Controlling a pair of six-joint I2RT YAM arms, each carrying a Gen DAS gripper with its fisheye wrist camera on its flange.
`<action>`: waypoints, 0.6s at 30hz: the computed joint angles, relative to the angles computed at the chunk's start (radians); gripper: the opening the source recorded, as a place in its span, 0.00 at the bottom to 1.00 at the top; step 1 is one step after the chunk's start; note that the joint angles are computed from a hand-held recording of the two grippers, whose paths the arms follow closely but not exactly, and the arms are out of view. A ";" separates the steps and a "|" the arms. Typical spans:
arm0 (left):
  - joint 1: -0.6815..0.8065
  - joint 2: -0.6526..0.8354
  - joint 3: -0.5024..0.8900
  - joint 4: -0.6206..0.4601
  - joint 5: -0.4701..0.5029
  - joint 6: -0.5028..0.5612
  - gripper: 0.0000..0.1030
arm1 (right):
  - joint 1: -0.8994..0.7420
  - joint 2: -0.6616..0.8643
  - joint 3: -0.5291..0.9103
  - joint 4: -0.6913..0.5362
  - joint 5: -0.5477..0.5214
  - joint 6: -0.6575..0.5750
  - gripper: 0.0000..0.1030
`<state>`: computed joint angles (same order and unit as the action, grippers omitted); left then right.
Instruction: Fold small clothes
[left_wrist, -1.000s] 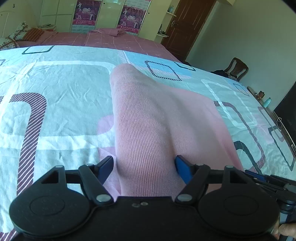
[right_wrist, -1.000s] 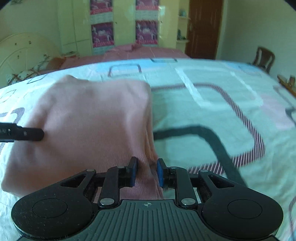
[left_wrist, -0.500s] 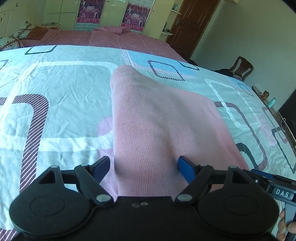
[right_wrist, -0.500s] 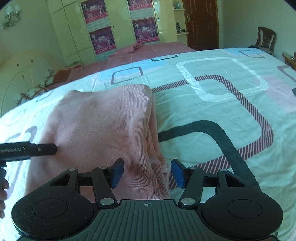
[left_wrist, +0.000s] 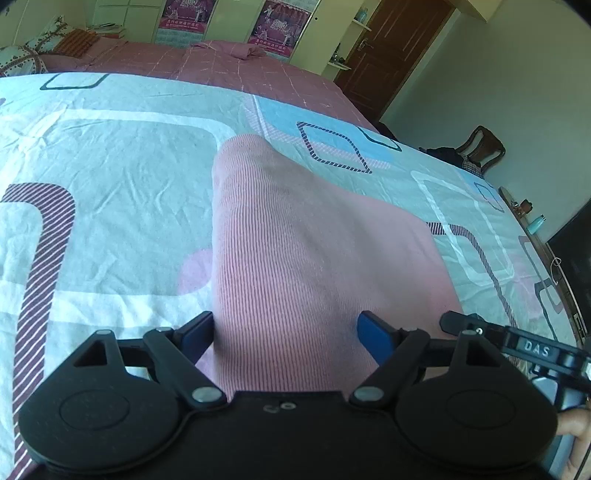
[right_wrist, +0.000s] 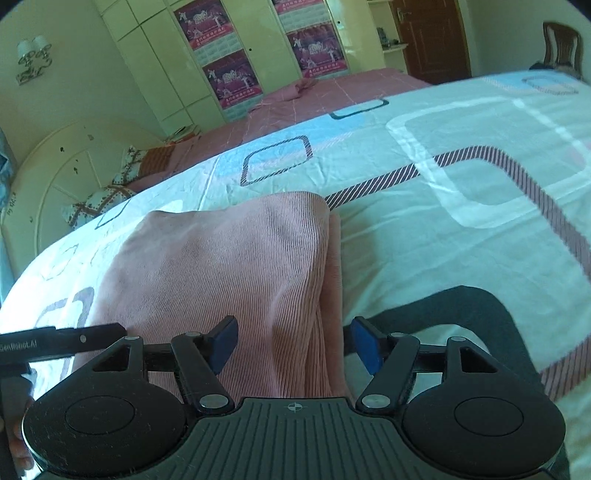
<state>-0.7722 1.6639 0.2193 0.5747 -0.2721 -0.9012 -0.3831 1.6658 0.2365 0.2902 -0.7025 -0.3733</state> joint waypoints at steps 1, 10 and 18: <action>0.010 0.020 0.000 0.026 0.014 0.001 0.80 | 0.004 0.034 0.020 0.006 -0.003 0.009 0.65; 0.057 0.170 0.045 0.167 0.090 -0.011 0.80 | -0.044 0.272 0.210 -0.144 -0.156 -0.097 0.64; 0.006 0.147 0.120 0.016 0.018 0.023 0.67 | -0.058 0.366 0.295 -0.258 -0.221 -0.126 0.29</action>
<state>-0.7665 1.8106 0.3396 0.5912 -0.2543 -0.8779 -0.4414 2.0321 0.5311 0.0327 -0.9231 -0.4989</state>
